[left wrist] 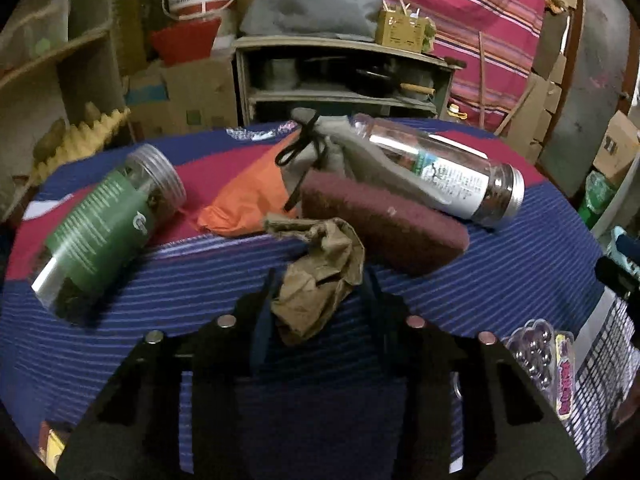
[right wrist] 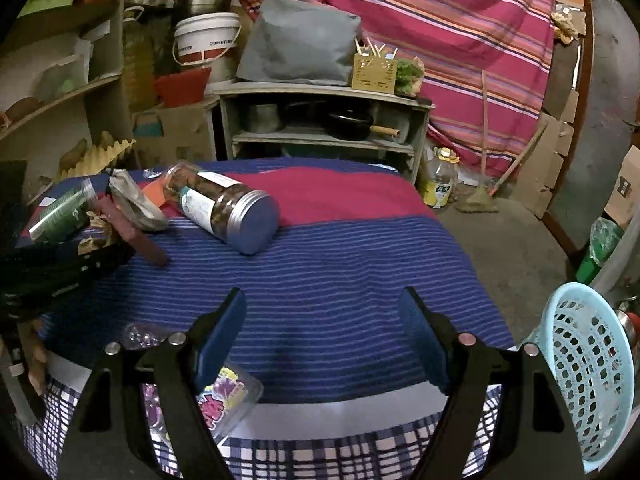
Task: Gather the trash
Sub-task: 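Grasp the tan crumpled paper with the left tool while the right tool grasps the white cloth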
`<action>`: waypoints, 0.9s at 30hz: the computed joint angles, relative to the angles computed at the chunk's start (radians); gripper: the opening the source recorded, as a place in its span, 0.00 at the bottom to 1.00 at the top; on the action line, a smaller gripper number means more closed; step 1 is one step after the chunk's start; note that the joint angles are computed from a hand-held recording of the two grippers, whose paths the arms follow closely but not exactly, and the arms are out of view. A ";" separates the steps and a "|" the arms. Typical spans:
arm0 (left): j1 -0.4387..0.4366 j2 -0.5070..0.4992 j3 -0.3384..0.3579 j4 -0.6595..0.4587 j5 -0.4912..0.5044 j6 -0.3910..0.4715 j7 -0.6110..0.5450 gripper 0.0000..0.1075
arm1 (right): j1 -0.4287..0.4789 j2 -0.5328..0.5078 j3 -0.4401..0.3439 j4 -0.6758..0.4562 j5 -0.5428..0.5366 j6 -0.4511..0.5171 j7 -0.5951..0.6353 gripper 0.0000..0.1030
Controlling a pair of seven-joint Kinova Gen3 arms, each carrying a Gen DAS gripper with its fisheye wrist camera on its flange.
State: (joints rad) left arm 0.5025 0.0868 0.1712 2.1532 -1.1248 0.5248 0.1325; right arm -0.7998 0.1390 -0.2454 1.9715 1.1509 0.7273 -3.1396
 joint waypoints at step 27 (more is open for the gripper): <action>-0.203 -0.474 0.143 0.242 0.160 0.155 -0.085 0.34 | -0.177 0.193 0.037 -0.306 -0.145 -0.002 0.248 0.75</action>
